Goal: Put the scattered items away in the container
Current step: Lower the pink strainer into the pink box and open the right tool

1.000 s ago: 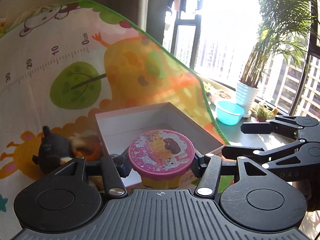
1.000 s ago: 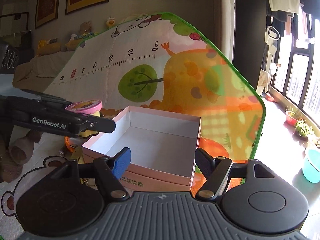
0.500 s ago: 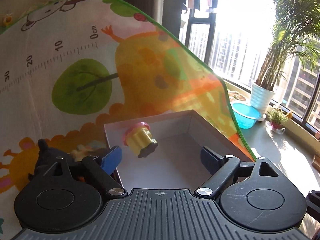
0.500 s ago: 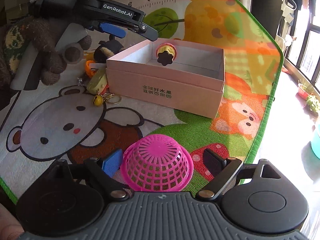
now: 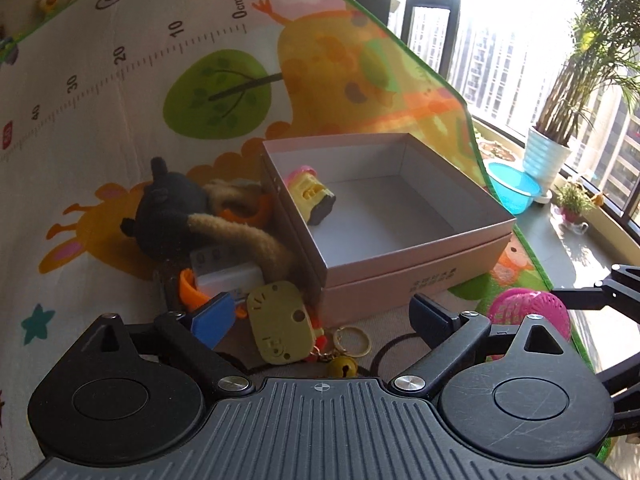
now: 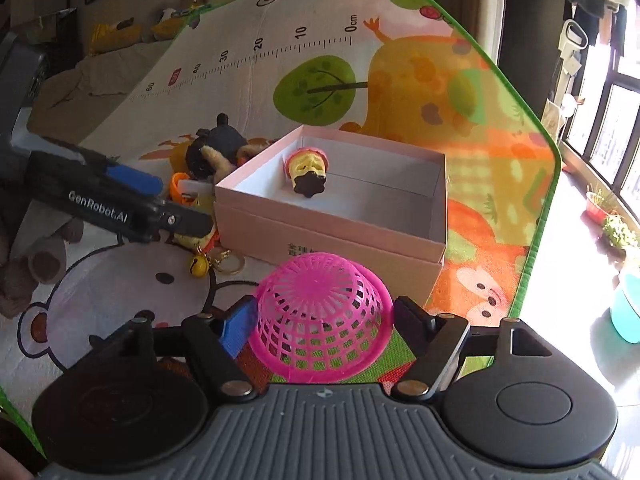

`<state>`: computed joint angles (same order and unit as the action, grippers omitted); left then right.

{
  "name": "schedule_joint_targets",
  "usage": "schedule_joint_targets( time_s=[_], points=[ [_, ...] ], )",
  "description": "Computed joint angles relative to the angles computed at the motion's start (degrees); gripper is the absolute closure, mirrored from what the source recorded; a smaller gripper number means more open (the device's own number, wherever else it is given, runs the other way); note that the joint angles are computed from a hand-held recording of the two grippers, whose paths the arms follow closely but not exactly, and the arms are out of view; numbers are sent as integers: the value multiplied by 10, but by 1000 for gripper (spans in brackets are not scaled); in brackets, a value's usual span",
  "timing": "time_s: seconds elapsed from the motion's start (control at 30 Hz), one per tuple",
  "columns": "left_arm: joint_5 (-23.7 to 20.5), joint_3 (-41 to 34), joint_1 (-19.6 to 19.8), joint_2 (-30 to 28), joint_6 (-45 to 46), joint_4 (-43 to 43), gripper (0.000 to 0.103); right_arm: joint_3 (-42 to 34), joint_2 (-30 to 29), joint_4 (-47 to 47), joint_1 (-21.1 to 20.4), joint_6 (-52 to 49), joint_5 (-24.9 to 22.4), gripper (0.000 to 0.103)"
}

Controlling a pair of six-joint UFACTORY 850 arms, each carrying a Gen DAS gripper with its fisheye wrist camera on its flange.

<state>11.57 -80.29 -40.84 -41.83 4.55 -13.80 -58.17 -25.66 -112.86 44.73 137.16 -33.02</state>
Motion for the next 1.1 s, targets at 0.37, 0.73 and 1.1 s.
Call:
schedule_joint_targets(
  time_s=[0.37, 0.73, 1.1],
  points=[
    [37, 78, 10, 23, -235, 211, 5, -282, -152, 112, -80, -220, -19, 5],
    [67, 132, 28, 39, -214, 178, 4, -220, -149, -57, -17, -67, -25, 5],
    [98, 172, 51, 66, -94, 9, 3, -231, -191, -18, 41, -156, -11, 39]
  ],
)
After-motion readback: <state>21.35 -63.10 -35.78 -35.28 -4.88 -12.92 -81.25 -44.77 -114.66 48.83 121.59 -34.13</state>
